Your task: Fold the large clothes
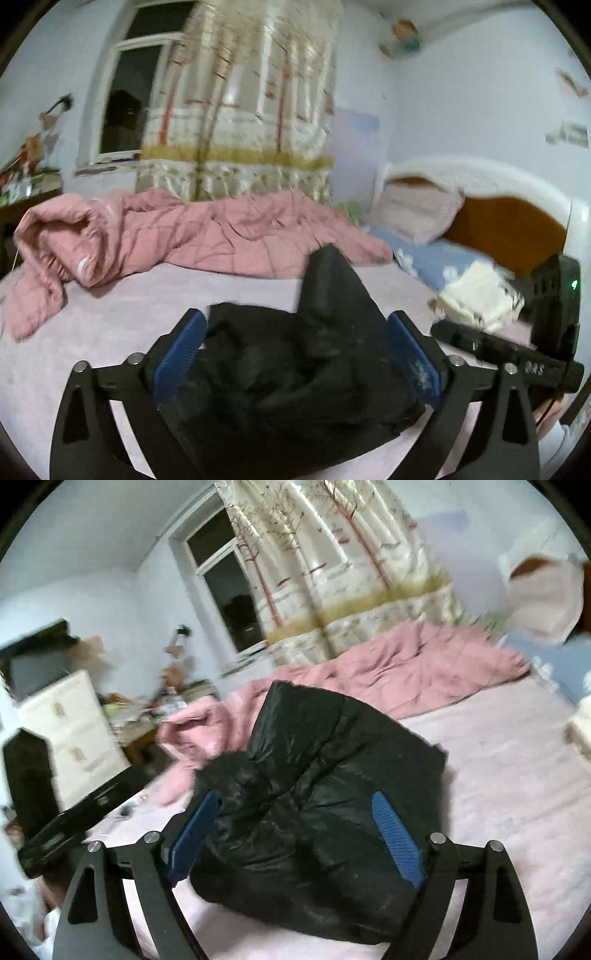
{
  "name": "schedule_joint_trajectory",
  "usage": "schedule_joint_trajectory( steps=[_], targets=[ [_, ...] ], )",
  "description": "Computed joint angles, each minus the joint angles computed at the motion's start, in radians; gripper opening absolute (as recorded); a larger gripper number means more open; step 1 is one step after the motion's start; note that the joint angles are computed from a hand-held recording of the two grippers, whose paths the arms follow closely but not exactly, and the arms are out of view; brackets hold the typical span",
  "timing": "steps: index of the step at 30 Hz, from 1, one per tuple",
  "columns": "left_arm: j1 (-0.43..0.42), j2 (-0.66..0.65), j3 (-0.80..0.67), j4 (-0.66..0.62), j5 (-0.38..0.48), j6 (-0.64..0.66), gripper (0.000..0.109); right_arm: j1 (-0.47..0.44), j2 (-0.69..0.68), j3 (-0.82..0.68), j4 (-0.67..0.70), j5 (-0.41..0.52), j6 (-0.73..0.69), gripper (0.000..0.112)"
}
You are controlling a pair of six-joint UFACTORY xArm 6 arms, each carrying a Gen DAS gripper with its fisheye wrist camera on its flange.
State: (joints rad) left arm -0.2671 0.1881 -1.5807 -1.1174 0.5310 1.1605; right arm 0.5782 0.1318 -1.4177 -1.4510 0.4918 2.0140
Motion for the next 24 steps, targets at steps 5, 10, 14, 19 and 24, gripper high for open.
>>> schedule_joint_trajectory(
  steps=[5, 10, 14, 19, 24],
  targets=[
    [-0.054, 0.192, -0.278, 0.411, 0.155, -0.356, 0.101, 0.023, 0.017, -0.018, 0.209, 0.289, -0.174, 0.083],
    [-0.067, 0.407, -0.575, 0.606, 0.339, -0.577, 0.013, -0.029, 0.057, -0.019, 0.324, 0.193, -0.311, 0.068],
    [-0.053, 0.273, -0.368, 0.526, 0.247, -0.460, 0.007, -0.036, 0.085, -0.034, 0.344, 0.159, -0.339, 0.068],
    [-0.006, 0.187, -0.262, 0.504, 0.208, -0.440, 0.007, -0.034, 0.099, -0.036, 0.333, 0.102, -0.324, 0.068],
    [0.043, 0.221, -0.271, 0.557, 0.206, -0.502, 0.008, -0.009, 0.193, -0.137, 0.432, 0.127, -0.460, 0.069]
  ],
)
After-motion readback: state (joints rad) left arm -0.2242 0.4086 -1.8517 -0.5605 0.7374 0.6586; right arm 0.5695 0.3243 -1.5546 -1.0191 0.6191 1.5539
